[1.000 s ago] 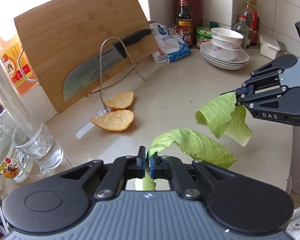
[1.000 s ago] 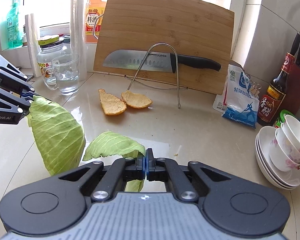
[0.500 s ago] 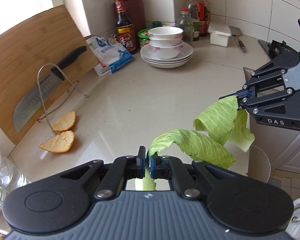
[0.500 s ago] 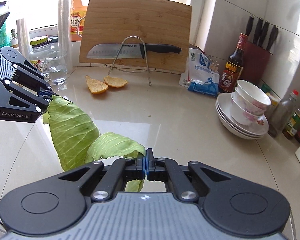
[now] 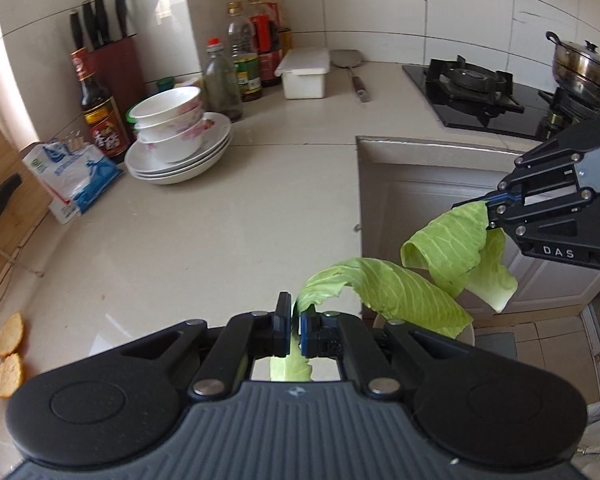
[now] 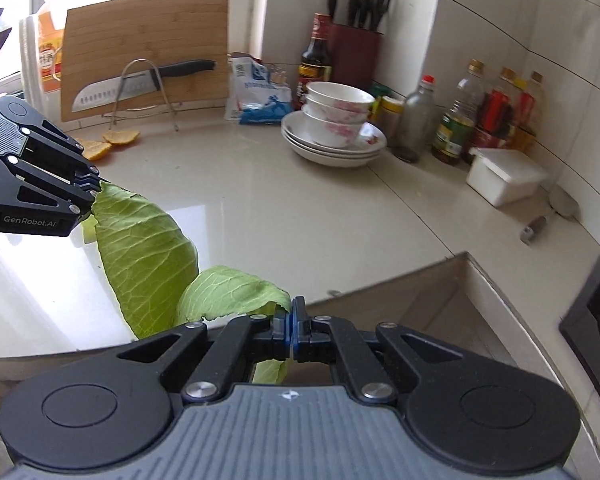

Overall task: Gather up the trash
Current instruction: 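Carry both cabbage leaves with both tools down toward the bucket, then open the right tool over the bucket while the left tool lowers and releases its leaf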

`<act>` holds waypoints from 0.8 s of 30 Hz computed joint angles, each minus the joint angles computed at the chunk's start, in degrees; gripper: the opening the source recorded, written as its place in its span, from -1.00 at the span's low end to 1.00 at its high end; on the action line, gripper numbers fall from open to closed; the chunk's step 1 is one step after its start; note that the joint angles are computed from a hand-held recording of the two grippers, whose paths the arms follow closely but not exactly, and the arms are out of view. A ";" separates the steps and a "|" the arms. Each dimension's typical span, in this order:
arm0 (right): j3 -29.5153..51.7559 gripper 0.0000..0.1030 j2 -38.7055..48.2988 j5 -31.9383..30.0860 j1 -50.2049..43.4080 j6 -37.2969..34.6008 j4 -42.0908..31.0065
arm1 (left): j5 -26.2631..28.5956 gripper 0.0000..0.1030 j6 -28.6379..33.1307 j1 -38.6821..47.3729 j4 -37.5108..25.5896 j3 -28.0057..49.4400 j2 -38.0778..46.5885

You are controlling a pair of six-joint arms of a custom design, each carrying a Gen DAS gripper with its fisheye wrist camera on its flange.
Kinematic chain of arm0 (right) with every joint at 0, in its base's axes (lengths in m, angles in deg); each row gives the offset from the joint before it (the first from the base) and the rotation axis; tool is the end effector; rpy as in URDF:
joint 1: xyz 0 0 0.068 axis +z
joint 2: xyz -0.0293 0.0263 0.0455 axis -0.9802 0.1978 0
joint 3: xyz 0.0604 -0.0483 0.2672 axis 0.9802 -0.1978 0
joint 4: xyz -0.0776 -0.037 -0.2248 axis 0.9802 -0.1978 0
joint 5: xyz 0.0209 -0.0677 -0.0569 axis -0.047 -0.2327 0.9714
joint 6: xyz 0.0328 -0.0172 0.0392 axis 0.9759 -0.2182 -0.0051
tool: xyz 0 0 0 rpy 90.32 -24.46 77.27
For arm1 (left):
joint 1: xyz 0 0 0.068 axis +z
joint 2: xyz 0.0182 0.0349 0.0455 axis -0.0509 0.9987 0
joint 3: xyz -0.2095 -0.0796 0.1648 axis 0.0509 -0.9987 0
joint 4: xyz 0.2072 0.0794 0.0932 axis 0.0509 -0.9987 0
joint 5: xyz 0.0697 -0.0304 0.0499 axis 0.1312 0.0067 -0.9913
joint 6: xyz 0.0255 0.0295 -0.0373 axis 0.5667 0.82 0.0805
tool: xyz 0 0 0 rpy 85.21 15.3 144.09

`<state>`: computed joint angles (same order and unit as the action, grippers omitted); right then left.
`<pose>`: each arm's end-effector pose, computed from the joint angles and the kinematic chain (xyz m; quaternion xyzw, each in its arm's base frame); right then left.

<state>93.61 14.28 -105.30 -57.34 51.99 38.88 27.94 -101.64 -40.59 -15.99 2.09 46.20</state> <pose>0.3087 0.1309 0.2084 -0.4266 0.8213 0.1154 0.3607 0.2245 -0.1549 0.2170 0.0674 0.9260 0.0197 0.3710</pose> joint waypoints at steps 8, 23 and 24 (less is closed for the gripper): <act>-3.08 -0.96 3.96 0.27 -9.22 -0.21 3.24 | 1.55 -0.96 2.39 -3.03 3.36 8.92 10.68; 6.15 -0.93 35.46 3.87 -13.70 1.56 12.61 | -1.11 -0.96 0.45 -5.09 0.29 18.07 20.08; 7.45 -0.90 37.35 3.84 -13.62 2.15 12.64 | -1.10 -0.96 0.25 -5.08 -0.07 18.56 20.52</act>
